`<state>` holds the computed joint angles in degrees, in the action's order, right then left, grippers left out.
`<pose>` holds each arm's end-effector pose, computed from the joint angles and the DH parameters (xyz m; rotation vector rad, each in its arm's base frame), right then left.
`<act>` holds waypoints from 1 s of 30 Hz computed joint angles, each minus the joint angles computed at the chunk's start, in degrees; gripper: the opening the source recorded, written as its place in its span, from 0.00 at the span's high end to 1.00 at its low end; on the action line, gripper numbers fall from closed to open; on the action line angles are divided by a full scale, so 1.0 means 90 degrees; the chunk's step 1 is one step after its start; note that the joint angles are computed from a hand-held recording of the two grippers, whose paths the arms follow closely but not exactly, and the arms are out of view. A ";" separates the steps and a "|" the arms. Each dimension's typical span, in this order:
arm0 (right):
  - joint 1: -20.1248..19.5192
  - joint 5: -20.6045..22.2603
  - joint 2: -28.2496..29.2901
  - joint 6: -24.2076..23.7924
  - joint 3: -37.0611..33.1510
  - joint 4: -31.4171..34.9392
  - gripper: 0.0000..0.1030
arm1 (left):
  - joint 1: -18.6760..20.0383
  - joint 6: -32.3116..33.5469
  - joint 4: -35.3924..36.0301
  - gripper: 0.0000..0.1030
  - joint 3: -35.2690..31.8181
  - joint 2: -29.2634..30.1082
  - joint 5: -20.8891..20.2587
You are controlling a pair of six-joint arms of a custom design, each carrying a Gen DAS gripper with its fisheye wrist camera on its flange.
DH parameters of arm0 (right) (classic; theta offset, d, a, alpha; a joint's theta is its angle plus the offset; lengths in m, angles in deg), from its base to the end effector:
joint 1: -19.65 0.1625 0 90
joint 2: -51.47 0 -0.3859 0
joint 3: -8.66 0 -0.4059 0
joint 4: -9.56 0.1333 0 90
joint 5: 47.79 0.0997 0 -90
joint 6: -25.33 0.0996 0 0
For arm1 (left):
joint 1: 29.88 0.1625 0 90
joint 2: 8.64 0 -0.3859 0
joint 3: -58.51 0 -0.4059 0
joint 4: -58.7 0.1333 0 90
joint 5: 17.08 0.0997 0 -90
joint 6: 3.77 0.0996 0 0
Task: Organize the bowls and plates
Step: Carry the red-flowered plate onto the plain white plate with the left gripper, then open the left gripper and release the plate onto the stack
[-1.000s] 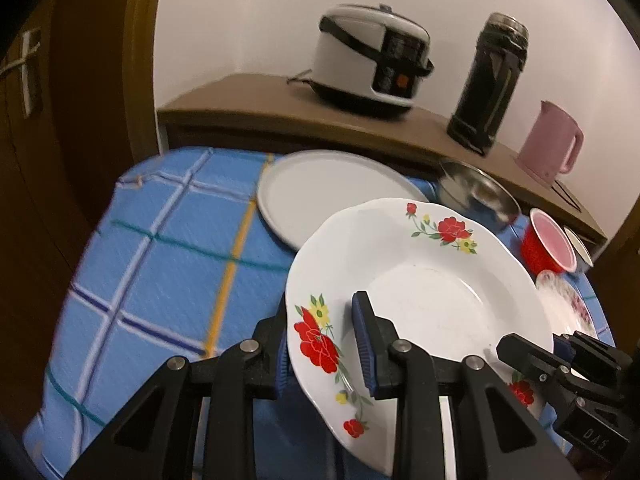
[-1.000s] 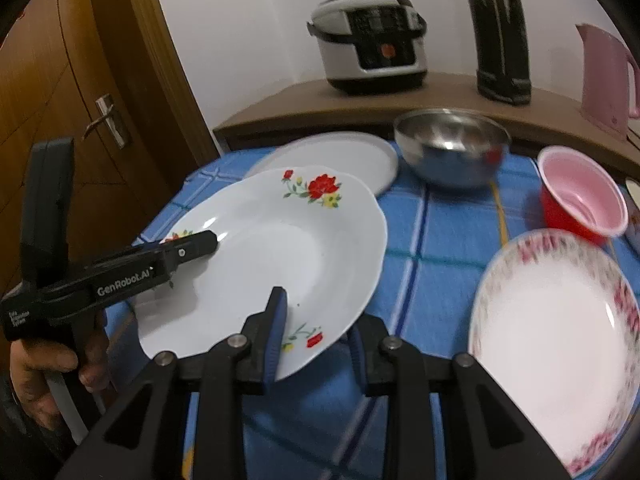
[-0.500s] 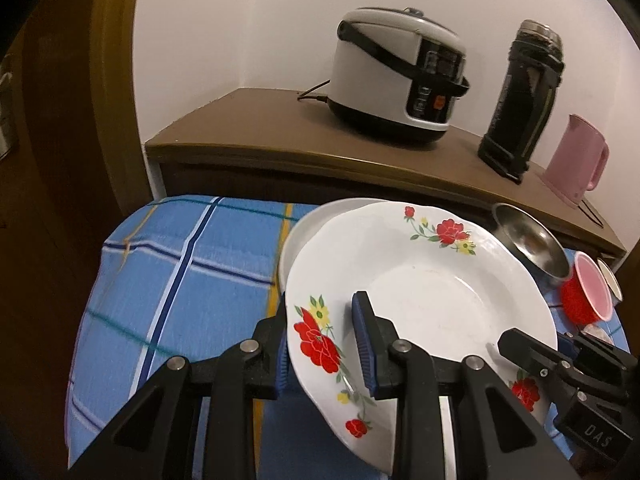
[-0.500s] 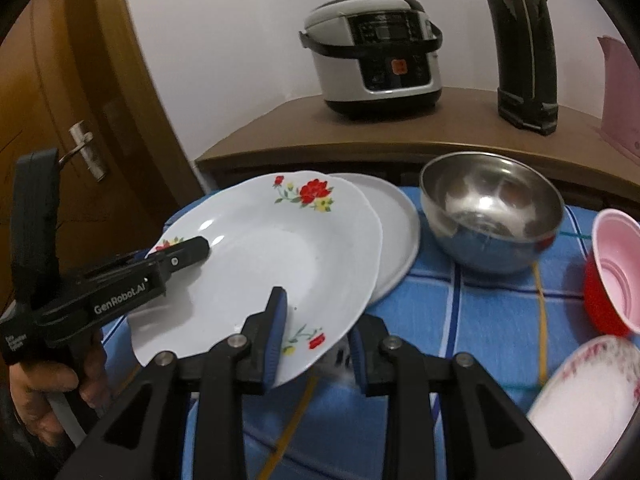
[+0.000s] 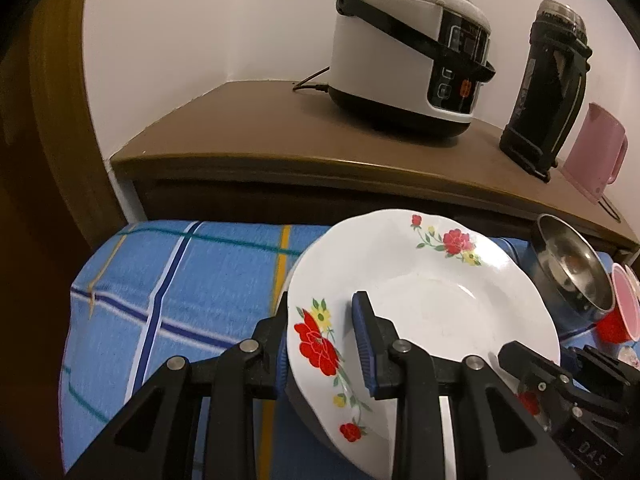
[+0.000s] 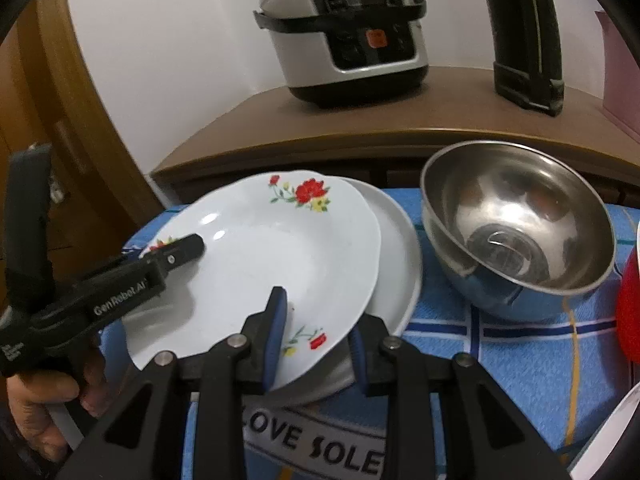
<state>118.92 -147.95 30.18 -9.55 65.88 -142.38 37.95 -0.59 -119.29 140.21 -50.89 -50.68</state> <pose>0.2464 -0.7915 0.0200 1.0039 -2.6292 0.5783 -0.0663 -0.7358 0.2023 -0.0340 2.1253 -1.1015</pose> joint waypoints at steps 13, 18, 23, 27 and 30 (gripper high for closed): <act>0.0024 -0.0176 0.0292 0.0188 -0.0461 0.0274 0.71 | 0.0088 -0.0481 0.0335 0.70 -0.0102 -0.0031 -0.0173; 0.0068 -0.0323 0.0410 0.0139 -0.0629 0.0382 0.66 | 0.0085 -0.0576 0.0368 0.69 -0.0087 -0.0050 -0.0191; 0.0061 -0.0208 0.0248 -0.0022 -0.0271 -0.0059 0.51 | -0.0003 -0.0228 -0.0028 0.61 -0.0052 0.0007 0.0122; 0.0048 -0.0043 0.0035 -0.0182 0.0165 -0.0521 0.33 | -0.0124 0.0579 -0.1177 0.35 -0.0052 0.0141 0.0528; 0.0054 0.0006 -0.0150 -0.0412 0.0563 -0.0898 0.33 | -0.0173 0.1021 -0.1755 0.35 -0.0099 0.0229 0.0865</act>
<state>119.41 -147.90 28.84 -13.25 70.94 -150.46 36.40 8.60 -135.08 139.32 -48.83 -42.90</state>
